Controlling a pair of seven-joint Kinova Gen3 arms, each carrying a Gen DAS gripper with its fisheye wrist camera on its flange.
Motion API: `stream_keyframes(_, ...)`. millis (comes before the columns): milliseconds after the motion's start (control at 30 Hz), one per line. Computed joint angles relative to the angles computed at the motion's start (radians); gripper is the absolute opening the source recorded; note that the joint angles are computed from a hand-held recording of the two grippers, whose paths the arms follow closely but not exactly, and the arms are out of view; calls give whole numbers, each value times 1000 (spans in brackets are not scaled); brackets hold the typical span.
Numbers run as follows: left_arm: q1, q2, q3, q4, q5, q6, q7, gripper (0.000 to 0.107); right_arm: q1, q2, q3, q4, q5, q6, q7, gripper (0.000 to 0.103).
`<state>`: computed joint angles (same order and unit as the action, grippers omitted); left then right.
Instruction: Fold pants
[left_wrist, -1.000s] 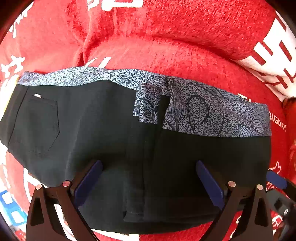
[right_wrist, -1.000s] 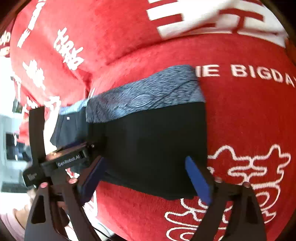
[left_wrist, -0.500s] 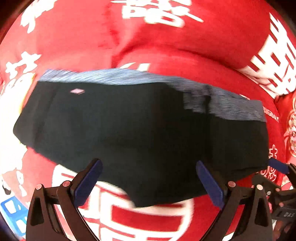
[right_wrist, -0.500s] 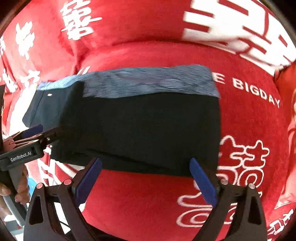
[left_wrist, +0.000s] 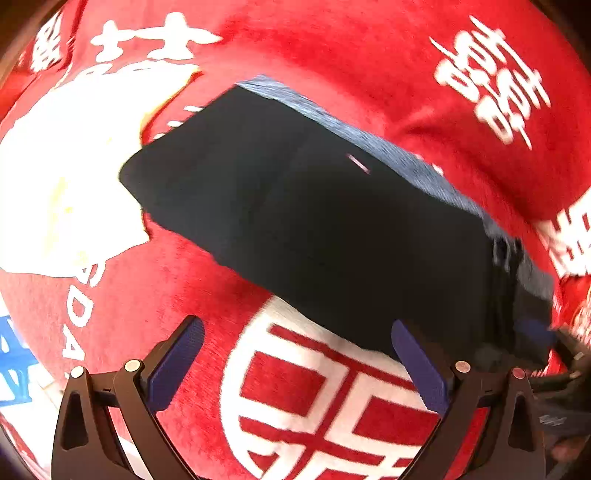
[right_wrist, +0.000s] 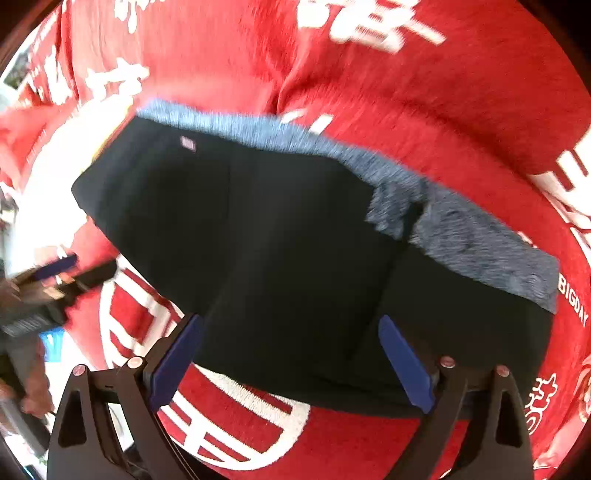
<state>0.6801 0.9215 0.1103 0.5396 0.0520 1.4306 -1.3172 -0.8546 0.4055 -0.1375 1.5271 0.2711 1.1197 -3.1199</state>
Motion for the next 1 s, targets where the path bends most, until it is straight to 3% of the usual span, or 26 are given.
stream_keyframes(167, -116, -56, 48, 167, 113, -184, 3, 102, -1, 39, -2, -27, -19, 28, 28, 97)
stream_keyframes(333, -221, -57, 114, 260, 241, -330, -27, 102, -10, 56, 2, -44, -21, 53, 55, 98)
stream_keyframes(667, -308, -40, 170, 365, 387, -455, -84, 102, -4, 90, 13, -85, -30, 71, 83, 99)
stream_keyframes(1000, -248, -2, 149, 245, 370, -436, -46, 102, 5, 75, 29, -44, -35, -12, 58, 99)
